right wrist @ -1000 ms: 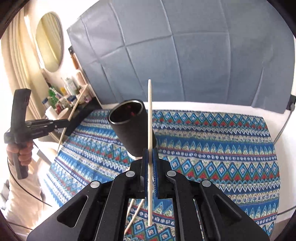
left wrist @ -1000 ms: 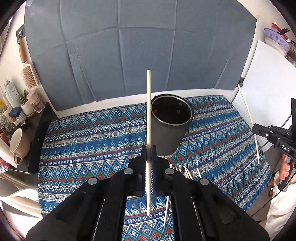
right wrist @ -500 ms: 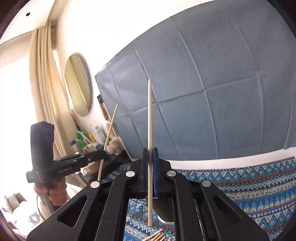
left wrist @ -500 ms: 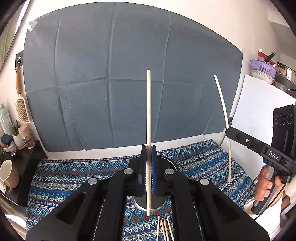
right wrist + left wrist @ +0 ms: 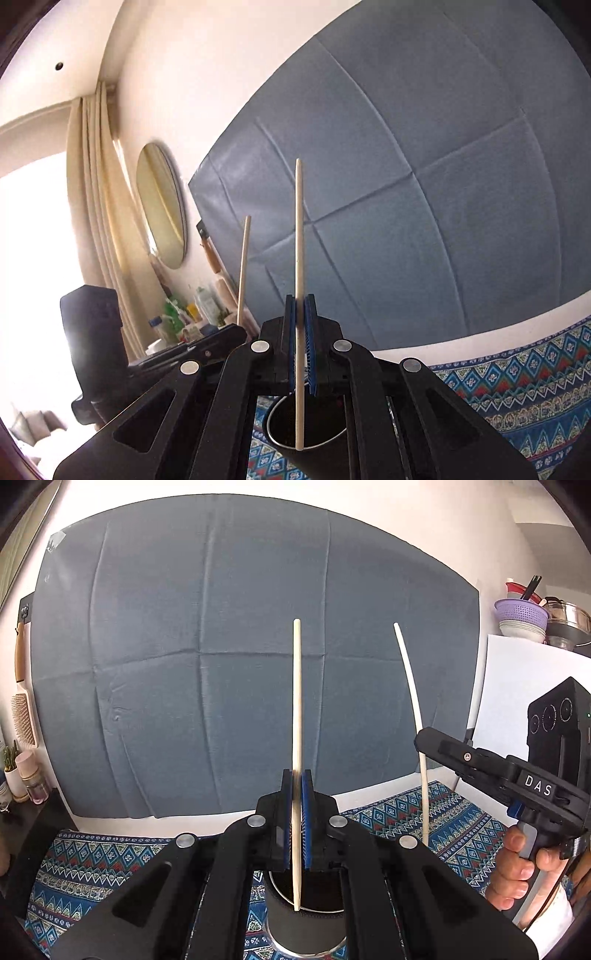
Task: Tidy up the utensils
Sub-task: 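Lift the held sticks upright with both grippers and carry them above the black cup, then open the left gripper over the black cup while the right gripper releases its stick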
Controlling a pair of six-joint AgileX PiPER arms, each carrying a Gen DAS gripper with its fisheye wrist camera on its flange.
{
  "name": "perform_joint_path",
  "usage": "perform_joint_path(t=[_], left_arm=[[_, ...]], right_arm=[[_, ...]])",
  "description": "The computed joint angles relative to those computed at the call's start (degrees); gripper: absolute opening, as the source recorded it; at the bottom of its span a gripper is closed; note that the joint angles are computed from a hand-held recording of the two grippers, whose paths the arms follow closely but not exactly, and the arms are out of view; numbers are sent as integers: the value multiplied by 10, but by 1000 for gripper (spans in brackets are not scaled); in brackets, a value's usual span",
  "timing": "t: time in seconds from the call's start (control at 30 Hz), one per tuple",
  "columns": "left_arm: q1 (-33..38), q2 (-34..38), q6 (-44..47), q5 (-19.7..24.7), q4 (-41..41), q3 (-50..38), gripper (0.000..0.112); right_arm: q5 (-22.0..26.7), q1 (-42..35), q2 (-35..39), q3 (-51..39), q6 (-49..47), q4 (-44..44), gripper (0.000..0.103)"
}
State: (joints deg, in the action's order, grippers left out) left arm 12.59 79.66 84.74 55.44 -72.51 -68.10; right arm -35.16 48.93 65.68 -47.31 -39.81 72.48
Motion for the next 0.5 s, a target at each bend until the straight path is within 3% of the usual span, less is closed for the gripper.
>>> perform_joint_path(t=[0.23,0.4,0.5], left_arm=[[-4,-11,126,-24,-116,70,5],[2,-6,189,-16,-195,109,5],[-6,-11,279,-29,-268,154,5]], right_arm=[[-40,-4,32,12,81,-101,5],[-78,3,77,8,80,-123,5],[-127,18,117,2,54,-115,5]])
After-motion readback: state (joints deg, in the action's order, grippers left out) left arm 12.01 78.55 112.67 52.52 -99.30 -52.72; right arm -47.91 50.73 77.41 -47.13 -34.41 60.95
